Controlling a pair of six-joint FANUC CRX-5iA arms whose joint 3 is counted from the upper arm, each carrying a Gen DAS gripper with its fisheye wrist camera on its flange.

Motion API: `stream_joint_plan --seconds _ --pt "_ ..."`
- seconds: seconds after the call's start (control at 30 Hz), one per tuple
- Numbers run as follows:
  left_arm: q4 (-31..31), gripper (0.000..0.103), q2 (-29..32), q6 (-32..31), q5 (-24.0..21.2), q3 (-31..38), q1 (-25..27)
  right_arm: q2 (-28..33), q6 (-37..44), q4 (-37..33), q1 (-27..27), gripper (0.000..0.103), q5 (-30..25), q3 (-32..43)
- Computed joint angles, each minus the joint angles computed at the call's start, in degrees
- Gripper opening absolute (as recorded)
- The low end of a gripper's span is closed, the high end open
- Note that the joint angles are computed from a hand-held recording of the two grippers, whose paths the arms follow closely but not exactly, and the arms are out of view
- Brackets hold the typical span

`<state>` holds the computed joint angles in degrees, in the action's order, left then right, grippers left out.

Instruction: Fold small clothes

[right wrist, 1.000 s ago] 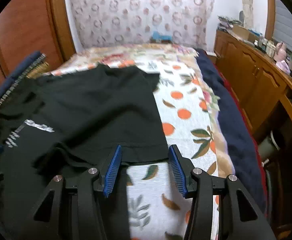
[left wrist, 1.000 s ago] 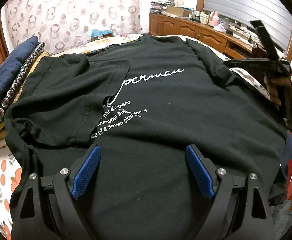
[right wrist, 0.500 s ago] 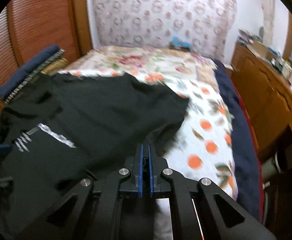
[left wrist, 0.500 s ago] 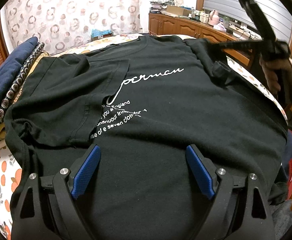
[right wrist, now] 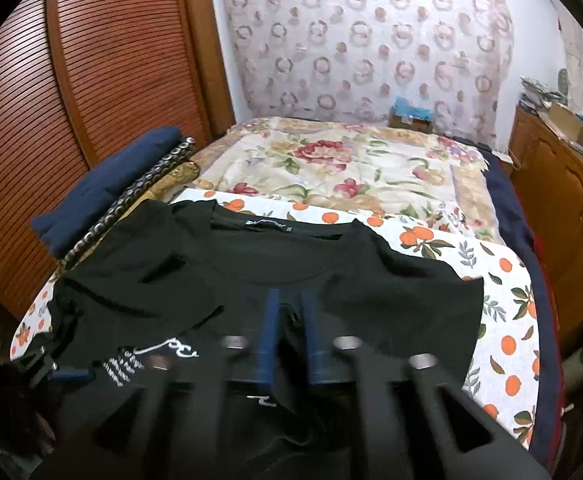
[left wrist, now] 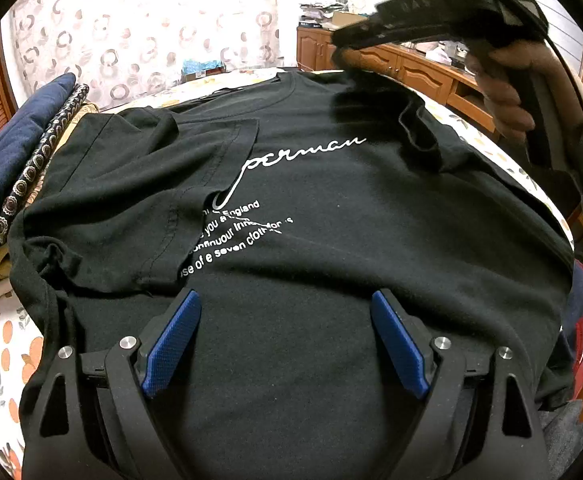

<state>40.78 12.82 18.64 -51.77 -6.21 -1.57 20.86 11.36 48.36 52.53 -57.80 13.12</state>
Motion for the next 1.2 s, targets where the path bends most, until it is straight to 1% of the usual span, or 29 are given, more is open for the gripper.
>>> stream_joint_plan --seconds 0.03,0.17,0.2,0.27,0.37,0.5,0.6,0.7,0.73,0.77,0.83,0.9,1.0,1.07,1.13,1.17,1.2 --pt "0.0 0.088 0.0 0.0 0.0 0.0 0.0 -0.1 -0.2 0.2 -0.3 0.044 0.2 -0.5" --pt "0.1 0.088 0.0 0.0 0.0 0.0 0.0 -1.5 -1.3 2.0 0.6 0.049 -0.8 -3.0" --pt "0.0 0.088 0.0 0.0 0.0 0.0 0.0 -2.2 -1.9 2.5 0.9 0.050 -1.3 -4.2" --pt "0.1 0.088 0.0 0.1 0.0 0.0 0.0 -1.8 -2.2 2.6 1.2 0.050 -2.3 -4.3" --pt "0.7 0.088 0.2 0.2 -0.4 0.1 0.2 -2.3 -2.0 1.4 1.9 0.051 -4.8 -5.5" --pt "2.1 0.088 0.7 0.6 -1.1 0.4 0.8 -2.2 -1.6 -1.6 1.7 0.054 -6.0 -6.4" --pt "4.5 0.088 0.7 -1.1 -0.6 0.2 1.1 -1.1 -1.1 -3.4 1.2 0.054 -6.7 -5.5" --pt "4.9 0.088 1.0 -1.8 1.8 1.6 1.1 0.4 0.1 -5.1 0.8 0.055 -8.2 -3.6" --pt "5.3 0.088 1.4 -1.9 2.6 2.6 1.1 0.5 0.1 -5.0 0.8 0.056 -8.1 -3.4" --pt "5.6 0.088 1.9 -1.9 2.7 3.6 1.2 0.6 -0.1 -4.7 0.8 0.059 -8.1 -3.4" --pt "6.1 0.088 3.8 -1.4 2.5 6.7 1.3 -0.3 -1.2 -4.0 1.0 0.060 -7.0 -4.8" --pt "4.7 0.088 6.0 0.5 2.1 10.5 1.4 -1.0 -1.6 -3.7 0.9 0.066 -5.2 -5.8" --pt "0.7 0.088 9.4 4.3 2.0 16.8 1.1 -0.4 -0.9 -3.7 1.0 0.067 -5.8 -5.0" --pt "-1.2 0.088 12.1 6.9 0.8 21.6 1.1 -1.0 -1.8 -2.9 1.6 0.067 -5.9 -6.3" --pt "-2.5 0.088 14.8 9.3 -1.5 26.6 1.3 -1.8 -2.7 -1.8 1.8 0.067 -5.0 -7.8" --pt "-2.9 0.086 16.0 10.2 -2.3 28.6 1.2 -2.8 -3.8 -0.5 1.9 0.067 -3.6 -9.0" --pt "-3.3 0.082 16.8 10.7 -3.0 30.2 1.3 -3.8 -4.6 0.4 1.8 0.067 -2.2 -10.3"
